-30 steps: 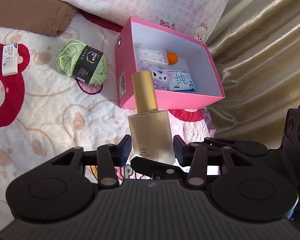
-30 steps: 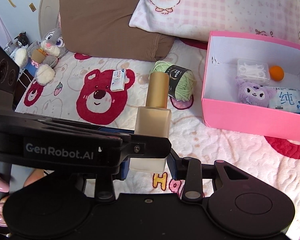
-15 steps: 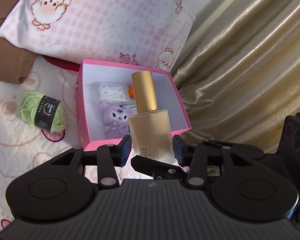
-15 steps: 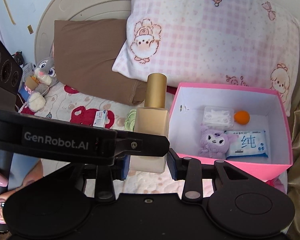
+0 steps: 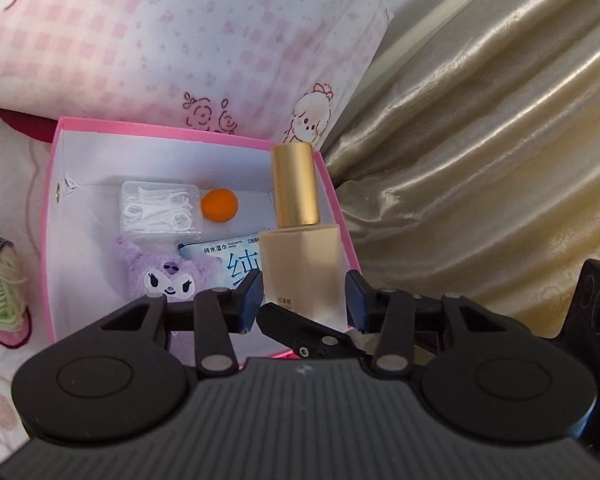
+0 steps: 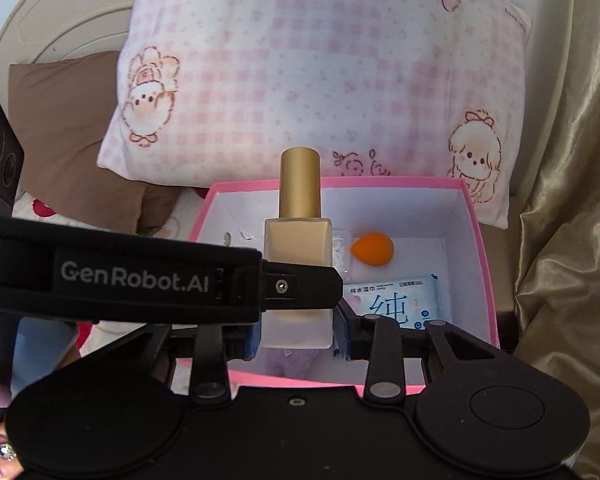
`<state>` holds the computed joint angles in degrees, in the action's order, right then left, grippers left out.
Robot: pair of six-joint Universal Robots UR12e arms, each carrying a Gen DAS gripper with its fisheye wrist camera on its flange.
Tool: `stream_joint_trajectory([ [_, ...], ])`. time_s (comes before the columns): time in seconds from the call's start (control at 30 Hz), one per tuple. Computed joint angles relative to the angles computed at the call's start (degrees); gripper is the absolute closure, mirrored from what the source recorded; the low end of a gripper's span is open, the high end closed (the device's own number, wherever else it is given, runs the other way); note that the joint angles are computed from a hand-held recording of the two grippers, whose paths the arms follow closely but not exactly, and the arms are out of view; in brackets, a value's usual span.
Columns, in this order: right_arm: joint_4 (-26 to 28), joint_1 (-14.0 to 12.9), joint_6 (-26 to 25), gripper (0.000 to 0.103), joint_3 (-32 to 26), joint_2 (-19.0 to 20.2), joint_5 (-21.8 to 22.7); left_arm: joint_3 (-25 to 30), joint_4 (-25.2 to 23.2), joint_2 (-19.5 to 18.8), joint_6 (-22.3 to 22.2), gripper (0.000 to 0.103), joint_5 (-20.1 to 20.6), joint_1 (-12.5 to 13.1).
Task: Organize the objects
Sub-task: 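Lift the bottle with the right gripper and carry it into the pink box, then lower the bottle beside the sponge and open the right gripper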
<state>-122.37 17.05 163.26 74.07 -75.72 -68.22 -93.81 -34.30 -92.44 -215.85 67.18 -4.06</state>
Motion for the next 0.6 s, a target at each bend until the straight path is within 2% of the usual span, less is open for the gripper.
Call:
stream_joint_trajectory([
  [0.13, 2.12, -0.09, 0.89, 0.062, -1.77, 2.43, -0.59, 0.29, -0.04, -2.29, -1.26, 0.061, -1.67, 0.36],
  [0.23, 4.65, -0.01, 2.23, 0.062, -2.5, 3.6, -1.27, 0.3, -1.56, -3.45, -5.05, 0.061, -2.27, 0.43],
  [0.37, 5.3, 0.32, 3.44, 0.062, -1.89, 4.15, -3.17, -0.11, -1.65, -4.5, -5.18, 0.061, -2.08, -0.04],
  [0.6, 9.28, 0.49, 5.35, 0.063, -4.13, 6.34, -6.78, 0.8, -2.87, -7.42, -5.78, 0.061, -7.19, 0.67],
])
